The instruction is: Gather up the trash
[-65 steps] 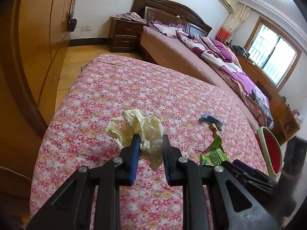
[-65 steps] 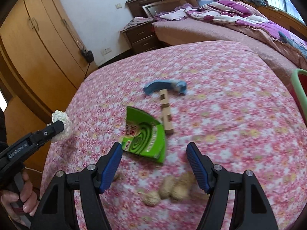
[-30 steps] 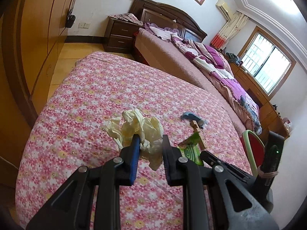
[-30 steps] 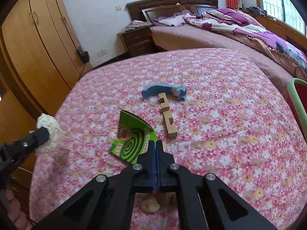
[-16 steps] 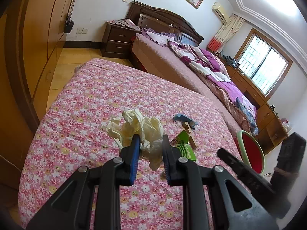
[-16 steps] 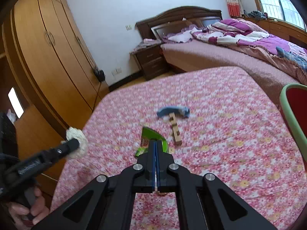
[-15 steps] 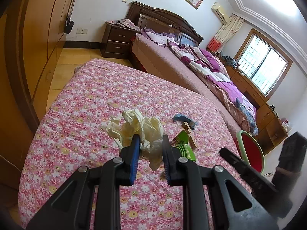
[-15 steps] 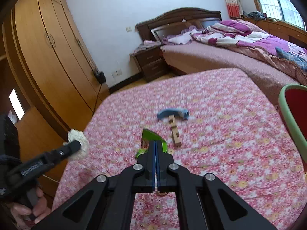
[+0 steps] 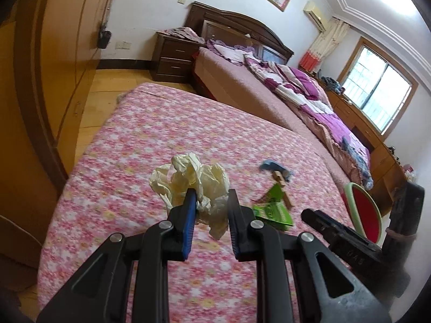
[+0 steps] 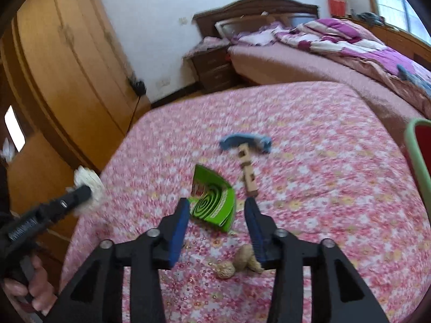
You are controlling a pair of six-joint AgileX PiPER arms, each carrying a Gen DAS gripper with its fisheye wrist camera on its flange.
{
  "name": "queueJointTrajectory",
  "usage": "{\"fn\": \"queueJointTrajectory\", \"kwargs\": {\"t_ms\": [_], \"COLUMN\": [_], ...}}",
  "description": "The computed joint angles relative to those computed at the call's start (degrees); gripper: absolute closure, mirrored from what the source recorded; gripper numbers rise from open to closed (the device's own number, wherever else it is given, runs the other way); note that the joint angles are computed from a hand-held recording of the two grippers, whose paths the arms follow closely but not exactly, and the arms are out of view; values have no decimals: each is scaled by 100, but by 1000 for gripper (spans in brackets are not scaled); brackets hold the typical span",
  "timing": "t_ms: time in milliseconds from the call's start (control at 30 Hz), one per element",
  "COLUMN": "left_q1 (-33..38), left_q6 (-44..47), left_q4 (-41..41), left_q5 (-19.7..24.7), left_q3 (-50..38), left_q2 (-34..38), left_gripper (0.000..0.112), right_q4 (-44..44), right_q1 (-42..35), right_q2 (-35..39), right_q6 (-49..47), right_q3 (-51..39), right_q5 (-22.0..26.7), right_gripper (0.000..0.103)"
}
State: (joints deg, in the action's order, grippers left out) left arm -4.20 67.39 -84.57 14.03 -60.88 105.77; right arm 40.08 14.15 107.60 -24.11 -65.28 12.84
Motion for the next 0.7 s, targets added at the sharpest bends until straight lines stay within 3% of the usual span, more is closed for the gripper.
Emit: {"fn": "queueJointTrajectory", "kwargs": {"t_ms": [100, 233, 433, 600, 700], "left_q1": [160, 349, 460, 483, 487], "left_q6": [33, 308, 376, 356, 305], "left_q4": [-45, -321, -409, -386, -344], "left_q5": [88, 235, 379, 477, 502], "left_q3": [5, 21, -98, -178, -224], "left_q2": [44, 99, 265, 403, 466], "left_gripper": [90, 90, 90, 90, 90], "right_q4": [-1387, -1859, -3459, -3681, -4377], "right_q1": [126, 193, 480, 575, 693], "right_q2": [337, 741, 1116, 1337, 1385], "right_q6": [1104, 1359, 2756, 2860, 3458], "right_q3": [-430, -971, -1427, -1720, -1696], "right_q5": [284, 657, 661, 730, 595], "right_gripper": [47, 41, 34, 18, 19]}}
